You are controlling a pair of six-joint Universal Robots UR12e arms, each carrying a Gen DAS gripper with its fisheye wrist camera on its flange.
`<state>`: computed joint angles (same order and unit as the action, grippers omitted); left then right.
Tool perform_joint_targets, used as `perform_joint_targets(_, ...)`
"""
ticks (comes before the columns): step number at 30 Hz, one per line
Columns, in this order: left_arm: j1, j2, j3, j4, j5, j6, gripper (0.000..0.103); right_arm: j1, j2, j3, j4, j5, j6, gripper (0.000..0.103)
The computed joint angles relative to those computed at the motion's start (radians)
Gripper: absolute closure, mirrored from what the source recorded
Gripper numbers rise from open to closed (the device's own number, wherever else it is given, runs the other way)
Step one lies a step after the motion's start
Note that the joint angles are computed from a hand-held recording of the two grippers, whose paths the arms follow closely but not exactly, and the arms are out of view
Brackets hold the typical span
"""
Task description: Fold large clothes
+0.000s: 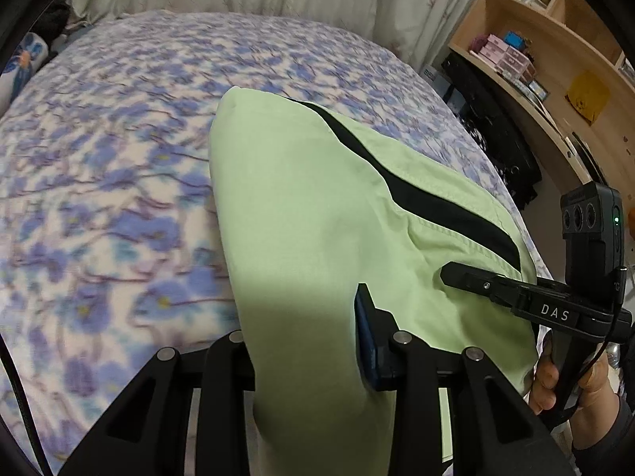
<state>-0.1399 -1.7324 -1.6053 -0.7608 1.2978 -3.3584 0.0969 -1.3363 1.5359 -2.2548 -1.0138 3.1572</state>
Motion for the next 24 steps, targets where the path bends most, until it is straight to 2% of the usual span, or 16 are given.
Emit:
perform_joint_targets(6,0.074,0.057,-0.033,0.0,0.023,0.055,0.072,0.068,0.051,-0.077,-0.025,0.017,0.024,0.092)
perform_joint_targets(12,0.161,0.052,-0.003,-0.01,0.035,0.111,0.072,0.136,0.166,-0.238,-0.036,0.017,0.048,0.092)
perform_joint_targets(18,0.238,-0.033,0.11,-0.013,0.023,0.19,0.072,0.174,0.313,-0.45,-0.04,0.019,0.103,0.092)
perform_joint_targets(24,0.284,-0.158,0.254,-0.02,0.001,0.251,0.071,0.198,0.486,-0.707,-0.025,-0.008,0.147,0.092)
